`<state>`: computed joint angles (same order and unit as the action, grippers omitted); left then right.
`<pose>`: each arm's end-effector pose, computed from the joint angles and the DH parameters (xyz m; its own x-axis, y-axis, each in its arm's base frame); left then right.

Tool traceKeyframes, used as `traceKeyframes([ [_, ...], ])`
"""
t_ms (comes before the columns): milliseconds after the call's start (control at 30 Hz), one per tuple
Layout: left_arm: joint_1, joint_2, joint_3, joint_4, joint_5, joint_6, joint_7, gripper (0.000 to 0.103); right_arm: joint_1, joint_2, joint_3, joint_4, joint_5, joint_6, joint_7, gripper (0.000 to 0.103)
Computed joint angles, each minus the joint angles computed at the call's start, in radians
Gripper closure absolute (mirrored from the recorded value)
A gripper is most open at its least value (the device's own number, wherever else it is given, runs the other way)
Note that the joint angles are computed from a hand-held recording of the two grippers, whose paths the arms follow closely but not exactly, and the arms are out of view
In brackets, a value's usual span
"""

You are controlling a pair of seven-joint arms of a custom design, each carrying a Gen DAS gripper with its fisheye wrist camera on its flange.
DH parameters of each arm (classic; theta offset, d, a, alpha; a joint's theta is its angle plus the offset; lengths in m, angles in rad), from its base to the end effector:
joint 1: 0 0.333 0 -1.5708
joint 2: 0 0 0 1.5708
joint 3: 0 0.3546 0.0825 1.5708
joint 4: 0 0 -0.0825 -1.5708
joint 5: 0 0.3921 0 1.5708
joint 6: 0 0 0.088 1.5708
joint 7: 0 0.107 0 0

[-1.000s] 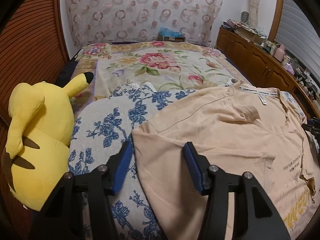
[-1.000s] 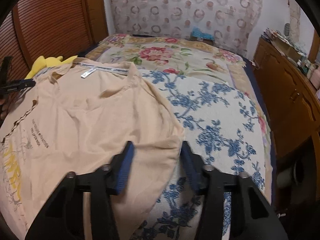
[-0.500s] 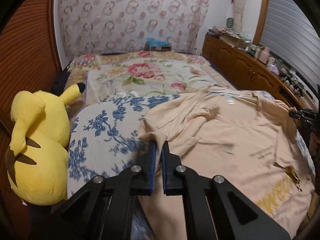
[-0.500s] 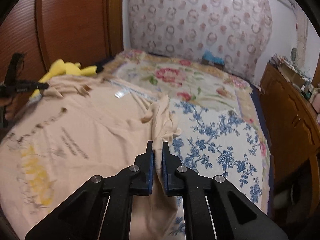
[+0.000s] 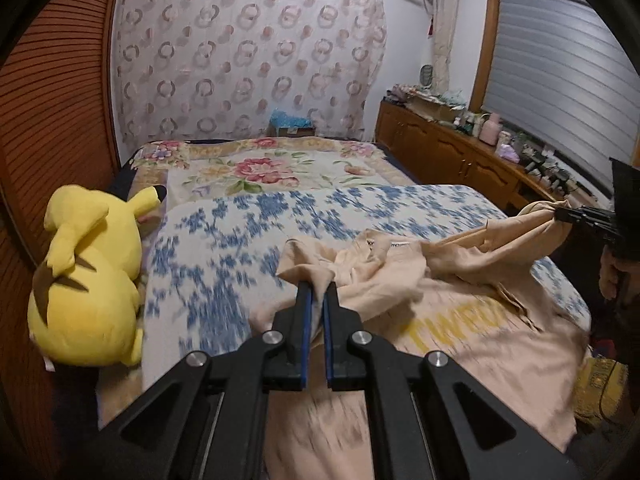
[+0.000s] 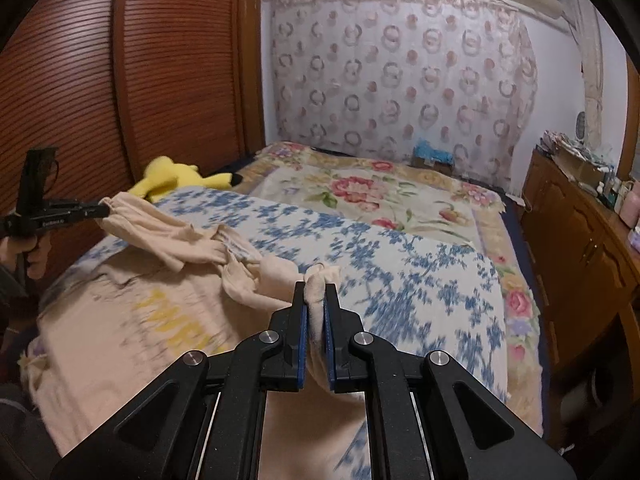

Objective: Fold small clothes

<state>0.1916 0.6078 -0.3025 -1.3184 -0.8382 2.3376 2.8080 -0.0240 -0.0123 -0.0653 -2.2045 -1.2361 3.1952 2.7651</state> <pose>0.7883 -0.0339 0.4770 -0.7463 -0.6465 0.1583 -0.4822 0.3613 -0.7981 0.5516 0.0393 0.4930 -0.0241 -0.9997 0.0045 -0.5669 0.0100 -0.8237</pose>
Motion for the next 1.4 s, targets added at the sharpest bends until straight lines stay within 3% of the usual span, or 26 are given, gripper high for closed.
traceKeyframes([
  [67,0.030,-0.045,-0.010,-0.077,-0.039,0.000,0.042,0.100,-0.003,-0.040,0.011,-0.045,-0.060,0.005,0.063,0.099],
  [300,0.058,-0.126,0.022,-0.196,-0.124,-0.019,0.122,0.100,-0.051,-0.151,0.080,-0.165,-0.066,-0.006,0.115,0.099],
  [633,0.064,-0.220,0.072,-0.275,-0.219,-0.073,0.200,0.100,-0.025,-0.312,0.091,-0.319,0.206,-0.046,-0.135,0.098],
  [733,0.045,-0.219,0.093,-0.282,-0.189,-0.069,0.192,0.100,0.102,-0.311,-0.010,-0.363,0.367,-0.067,-0.285,0.098],
  [867,0.028,-0.200,0.105,-0.278,-0.147,-0.046,0.155,0.100,0.161,-0.268,-0.054,-0.393,0.503,-0.087,-0.395,0.097],
  [967,0.035,-0.190,0.098,-0.266,-0.148,-0.044,0.143,0.098,0.113,-0.249,-0.008,-0.395,0.526,-0.084,-0.404,0.091],
  [1033,0.045,-0.186,0.091,-0.257,-0.163,-0.046,0.151,0.090,-0.005,-0.250,0.093,-0.387,0.471,-0.076,-0.341,0.075],
  [1067,0.048,-0.185,0.089,-0.251,-0.168,-0.046,0.153,0.088,-0.059,-0.252,0.137,-0.384,0.446,-0.065,-0.316,0.074],
  [1133,0.051,-0.183,0.086,-0.242,-0.177,-0.038,0.154,0.074,-0.133,-0.256,0.197,-0.377,0.423,-0.055,-0.295,0.062],
  [1200,0.048,-0.170,0.086,-0.218,-0.170,-0.039,0.141,0.070,-0.195,-0.254,0.245,-0.359,0.392,-0.053,-0.266,0.051],
  [1333,0.030,-0.125,0.086,-0.153,-0.108,-0.042,0.092,0.057,-0.272,-0.219,0.301,-0.316,0.302,-0.075,-0.185,0.049],
  [1400,0.020,-0.099,0.084,-0.124,-0.069,-0.038,0.064,0.053,-0.274,-0.193,0.293,-0.299,0.254,-0.074,-0.142,0.049],
])
